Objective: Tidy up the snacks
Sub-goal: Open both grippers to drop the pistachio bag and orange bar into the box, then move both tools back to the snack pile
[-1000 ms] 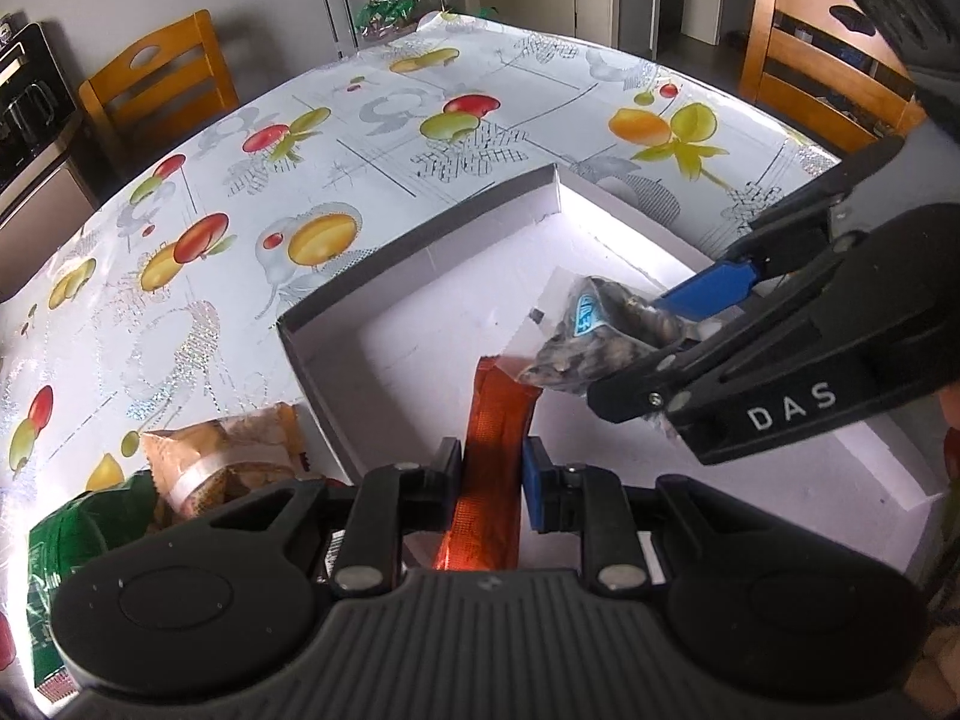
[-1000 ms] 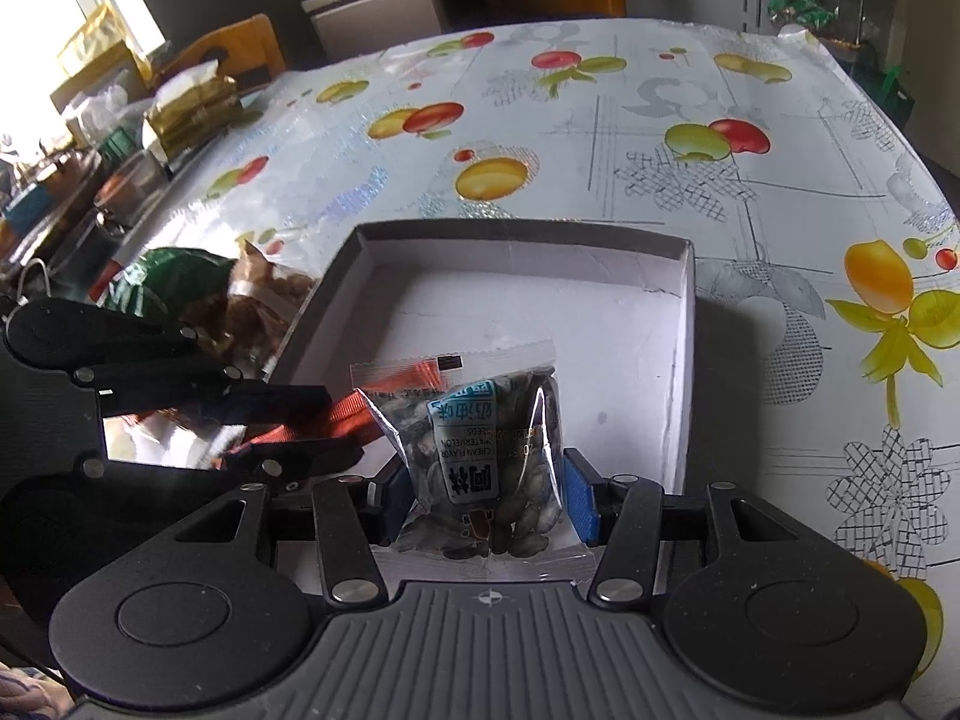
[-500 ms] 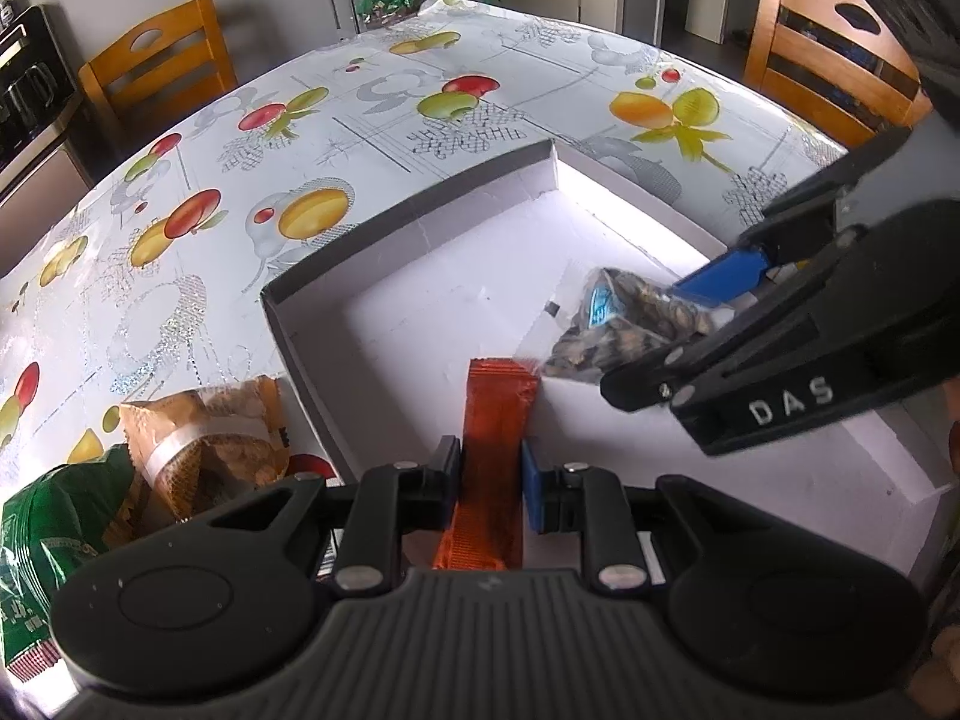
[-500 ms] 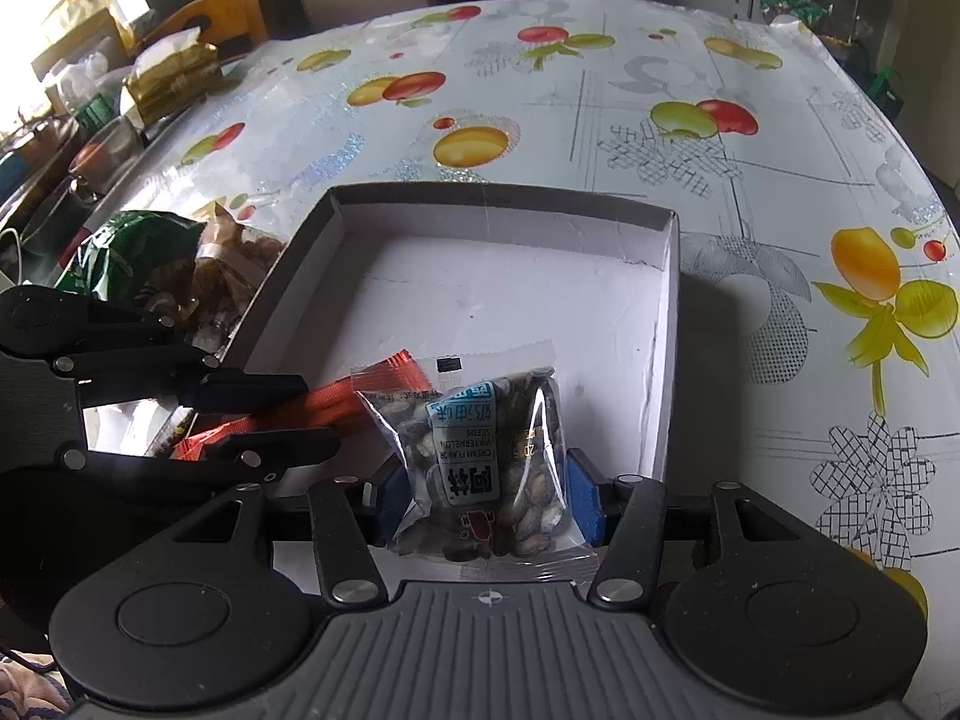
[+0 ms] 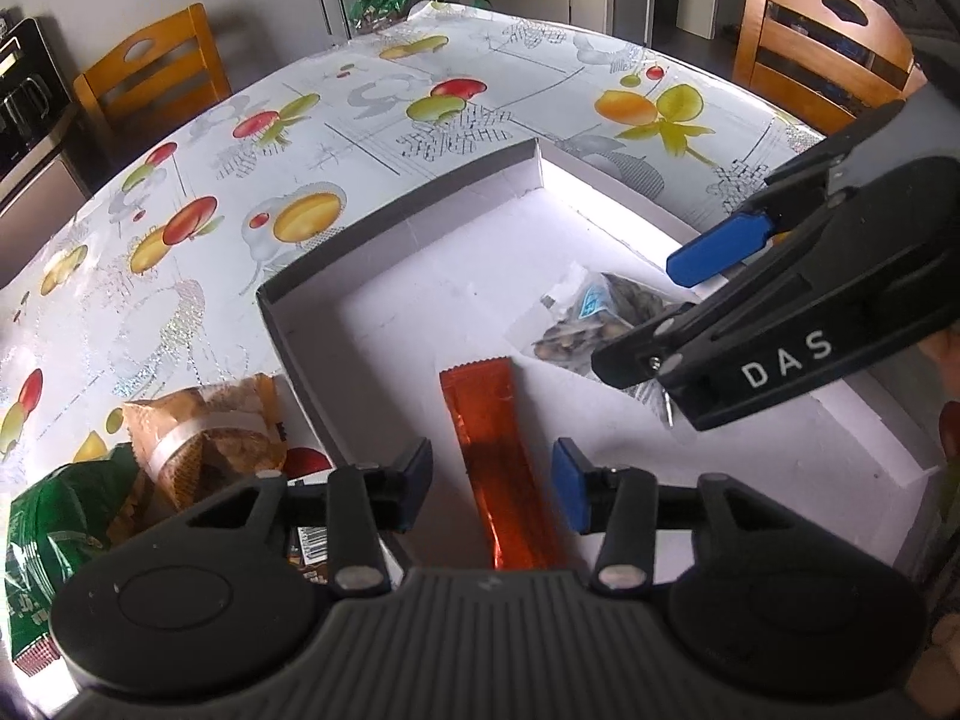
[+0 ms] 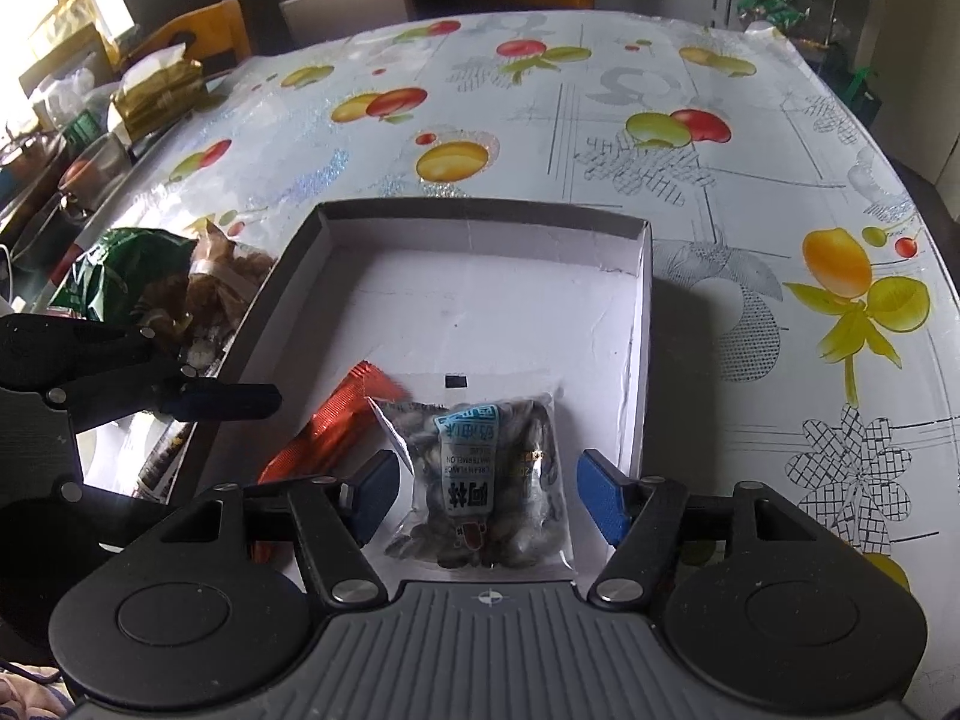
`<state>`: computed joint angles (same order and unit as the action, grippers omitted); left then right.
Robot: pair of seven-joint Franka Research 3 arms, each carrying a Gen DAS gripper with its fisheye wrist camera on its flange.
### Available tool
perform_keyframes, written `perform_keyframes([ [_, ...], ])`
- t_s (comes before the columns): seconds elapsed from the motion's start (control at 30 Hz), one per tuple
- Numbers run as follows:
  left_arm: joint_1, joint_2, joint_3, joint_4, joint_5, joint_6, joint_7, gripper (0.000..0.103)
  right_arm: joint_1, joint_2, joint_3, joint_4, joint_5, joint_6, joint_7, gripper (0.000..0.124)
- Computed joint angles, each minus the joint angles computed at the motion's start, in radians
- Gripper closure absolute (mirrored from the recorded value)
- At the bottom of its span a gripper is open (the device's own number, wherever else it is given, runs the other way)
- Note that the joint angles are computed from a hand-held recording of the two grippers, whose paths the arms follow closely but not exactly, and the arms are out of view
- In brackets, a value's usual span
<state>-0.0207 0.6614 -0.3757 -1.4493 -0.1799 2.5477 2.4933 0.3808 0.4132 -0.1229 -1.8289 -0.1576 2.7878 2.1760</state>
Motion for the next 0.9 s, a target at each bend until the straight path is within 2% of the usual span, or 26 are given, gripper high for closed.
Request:
perform_keyframes([
  [0.27,0.026,-0.029,-0.019,-0.037,-0.031,0.023,0.037,0.058,0.022,-0.014,-0.019,-0.008,-0.037,0.005,0.050,0.058],
  [0.37,0.039,-0.039,-0.027,-0.050,-0.050,0.035,0.052,0.049,0.033,-0.018,-0.027,-0.007,-0.060,0.008,0.074,0.057],
  [0.57,0.069,-0.071,-0.045,-0.092,-0.095,0.064,0.097,0.043,0.051,-0.018,-0.038,0.004,-0.102,0.011,0.125,0.055],
  [0.9,0.106,-0.100,-0.037,-0.107,-0.146,0.067,0.135,0.042,0.079,0.002,-0.037,0.054,-0.149,-0.004,0.187,0.052],
])
